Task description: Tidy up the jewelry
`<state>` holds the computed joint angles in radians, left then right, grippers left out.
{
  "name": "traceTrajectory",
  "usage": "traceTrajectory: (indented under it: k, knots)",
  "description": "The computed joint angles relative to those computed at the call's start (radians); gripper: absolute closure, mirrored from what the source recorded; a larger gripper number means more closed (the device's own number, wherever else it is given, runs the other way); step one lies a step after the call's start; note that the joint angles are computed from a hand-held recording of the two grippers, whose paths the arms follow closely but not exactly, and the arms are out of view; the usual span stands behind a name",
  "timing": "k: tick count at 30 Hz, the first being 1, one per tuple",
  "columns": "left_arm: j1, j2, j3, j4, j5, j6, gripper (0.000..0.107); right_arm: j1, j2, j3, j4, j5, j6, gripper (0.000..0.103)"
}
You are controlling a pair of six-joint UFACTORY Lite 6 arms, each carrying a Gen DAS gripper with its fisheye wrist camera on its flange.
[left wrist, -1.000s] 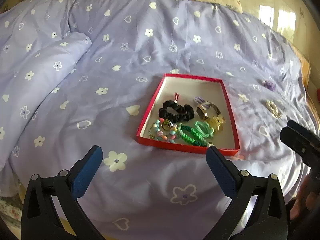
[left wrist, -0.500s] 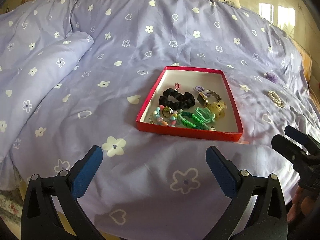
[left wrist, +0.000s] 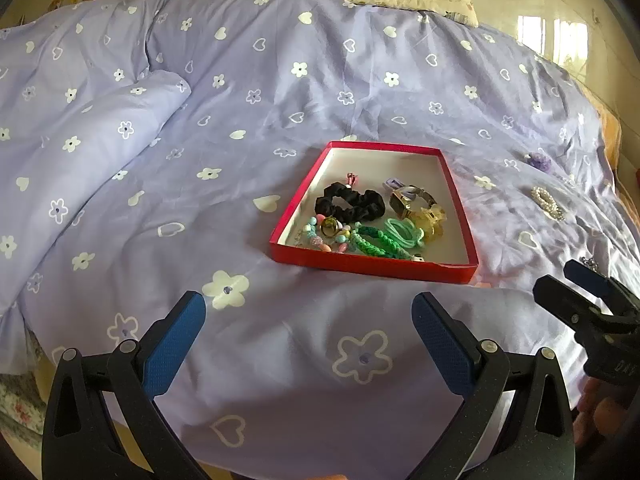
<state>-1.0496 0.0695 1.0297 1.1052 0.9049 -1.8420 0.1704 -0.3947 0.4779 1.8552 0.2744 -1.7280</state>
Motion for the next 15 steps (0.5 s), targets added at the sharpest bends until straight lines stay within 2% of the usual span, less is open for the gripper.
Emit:
traceTrajectory:
  k: [9,15]
  knots:
    - [-0.020,0.004,0.007,0.014,0.024,-0.006,0.004,0.022,-0.006,-0.016,0.108,-0.010,-0.099,0.003]
    - [-0.020,0.004,0.006,0.014,0.023,-0.008,0.004,0.021,-0.012,-0.020,0.101,-0.011,-0.088,0.003]
